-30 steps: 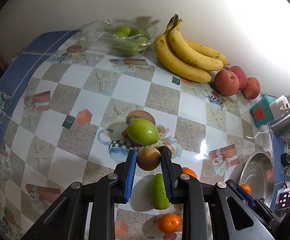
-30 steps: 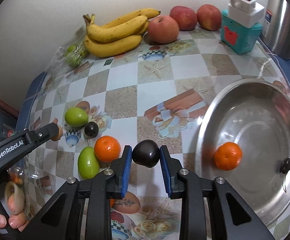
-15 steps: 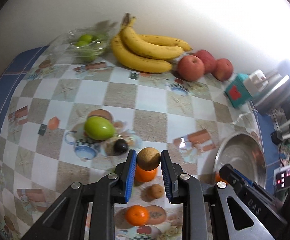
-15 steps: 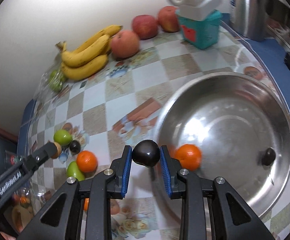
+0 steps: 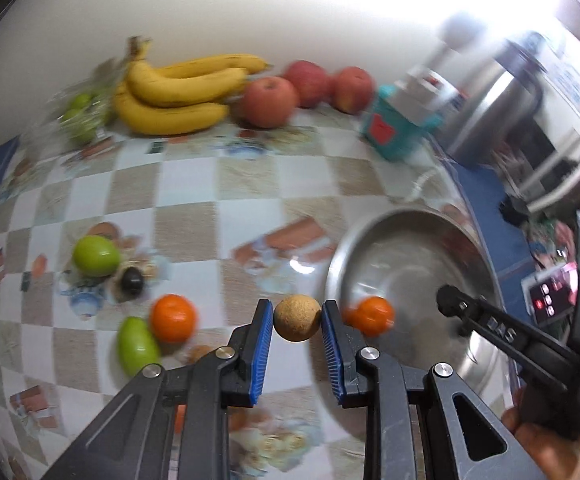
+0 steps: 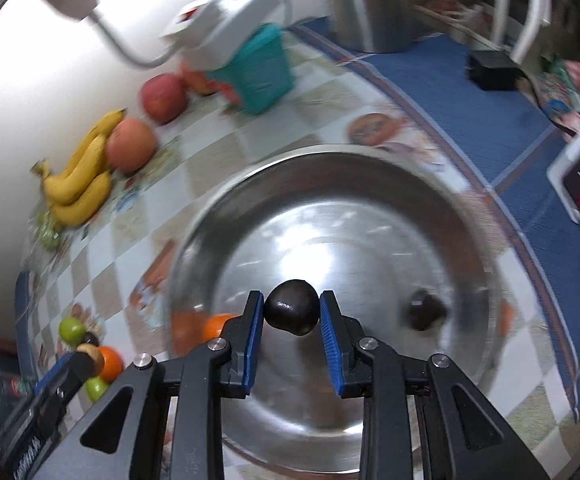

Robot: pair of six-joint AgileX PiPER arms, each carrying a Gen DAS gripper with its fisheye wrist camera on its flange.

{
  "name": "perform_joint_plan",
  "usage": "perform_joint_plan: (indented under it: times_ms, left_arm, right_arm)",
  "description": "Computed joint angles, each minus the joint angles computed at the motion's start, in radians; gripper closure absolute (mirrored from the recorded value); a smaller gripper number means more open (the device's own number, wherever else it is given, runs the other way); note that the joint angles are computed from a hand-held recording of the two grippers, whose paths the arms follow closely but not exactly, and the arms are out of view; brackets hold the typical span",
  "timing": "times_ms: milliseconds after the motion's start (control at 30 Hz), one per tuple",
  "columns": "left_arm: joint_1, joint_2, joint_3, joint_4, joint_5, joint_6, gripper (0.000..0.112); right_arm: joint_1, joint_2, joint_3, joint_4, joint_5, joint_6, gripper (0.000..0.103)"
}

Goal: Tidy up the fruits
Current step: 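Carry the kiwi and plum over the steel bowl with both tools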

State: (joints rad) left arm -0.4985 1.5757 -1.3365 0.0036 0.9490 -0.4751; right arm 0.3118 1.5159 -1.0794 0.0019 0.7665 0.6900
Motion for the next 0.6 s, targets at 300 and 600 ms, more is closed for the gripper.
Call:
perform_joint_plan:
  times_ms: [300, 600]
  left_arm:
    - [-0.107, 0.053, -0.039, -0.046, -0.016, 0.016, 0.085]
    - [-0.144, 0.092, -0.037, -0.033, -0.036, 0.007, 0.085]
  right_arm:
    - [-0.086, -0.095, 0.054, -0.012, 0.023, 0.008, 0.073]
    - [-0.100, -0.089, 0.056, 0.001, 0.023, -0.007, 0.073]
